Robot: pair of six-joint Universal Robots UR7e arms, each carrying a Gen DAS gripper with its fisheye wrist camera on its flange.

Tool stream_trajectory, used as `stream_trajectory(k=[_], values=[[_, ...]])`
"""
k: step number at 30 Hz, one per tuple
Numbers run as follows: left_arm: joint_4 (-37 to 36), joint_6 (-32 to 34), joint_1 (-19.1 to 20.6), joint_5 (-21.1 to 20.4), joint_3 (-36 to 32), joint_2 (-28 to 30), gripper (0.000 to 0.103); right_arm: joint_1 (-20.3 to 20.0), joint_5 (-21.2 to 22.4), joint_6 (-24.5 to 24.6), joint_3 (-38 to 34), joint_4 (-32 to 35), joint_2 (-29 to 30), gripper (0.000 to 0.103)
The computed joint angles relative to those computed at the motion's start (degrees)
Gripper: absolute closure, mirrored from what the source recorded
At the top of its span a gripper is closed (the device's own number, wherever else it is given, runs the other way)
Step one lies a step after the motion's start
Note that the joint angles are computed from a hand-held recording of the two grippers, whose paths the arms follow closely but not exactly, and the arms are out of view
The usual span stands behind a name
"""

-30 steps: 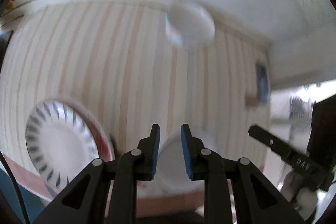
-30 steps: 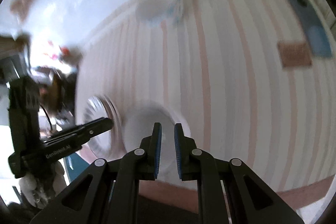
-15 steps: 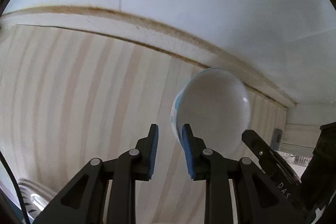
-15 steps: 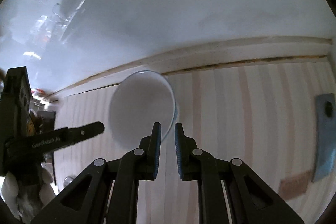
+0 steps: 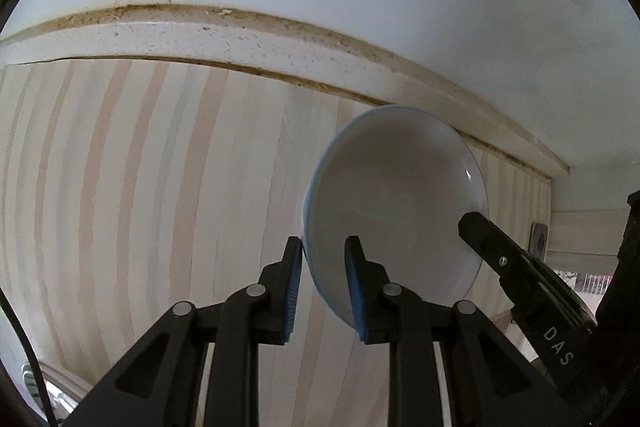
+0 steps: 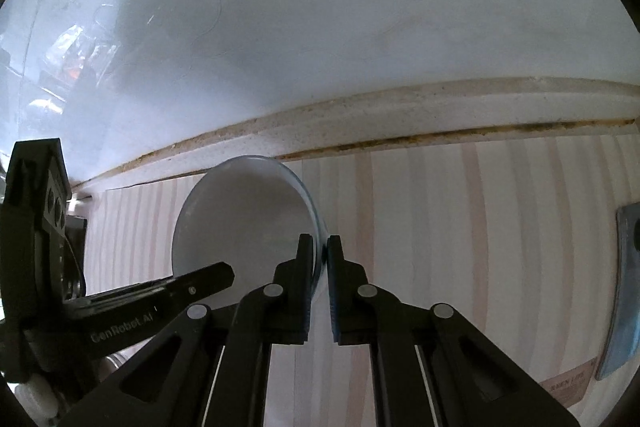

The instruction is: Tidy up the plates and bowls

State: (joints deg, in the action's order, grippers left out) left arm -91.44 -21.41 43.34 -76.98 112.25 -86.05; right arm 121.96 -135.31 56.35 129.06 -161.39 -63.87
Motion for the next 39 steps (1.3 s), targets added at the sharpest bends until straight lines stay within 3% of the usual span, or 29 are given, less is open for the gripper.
stream_trajectory(k=[11, 21, 29, 34, 39], values=[[7.2, 1.9, -3.9, 0.2, -4.4, -5.9, 0.084, 8.4, -2.8, 8.8, -3.2, 12.5, -2.0, 0.095], [16.4, 1.2, -10.0, -1.4, -7.8, -11.9, 0.084, 19.8, -4.5, 25.0, -9.3, 30.3, -2.8, 0.095], [23.2, -1.0, -14.4, -4.0, -7.3, -17.6, 0.084, 28.0, -2.9, 37.6, -15.0, 43.0, -0.3, 0.095], [28.3, -1.3, -16.2, -5.6, -6.7, -21.2, 0.084, 32.4, -0.4, 44.9, -16.3, 45.8, 1.9, 0.095], [31.3, -1.9, -17.8, -7.0, -4.3, -24.4, 0.084, 34.7, 2.1, 48.4, -15.5, 43.7, 3.8, 0.095]])
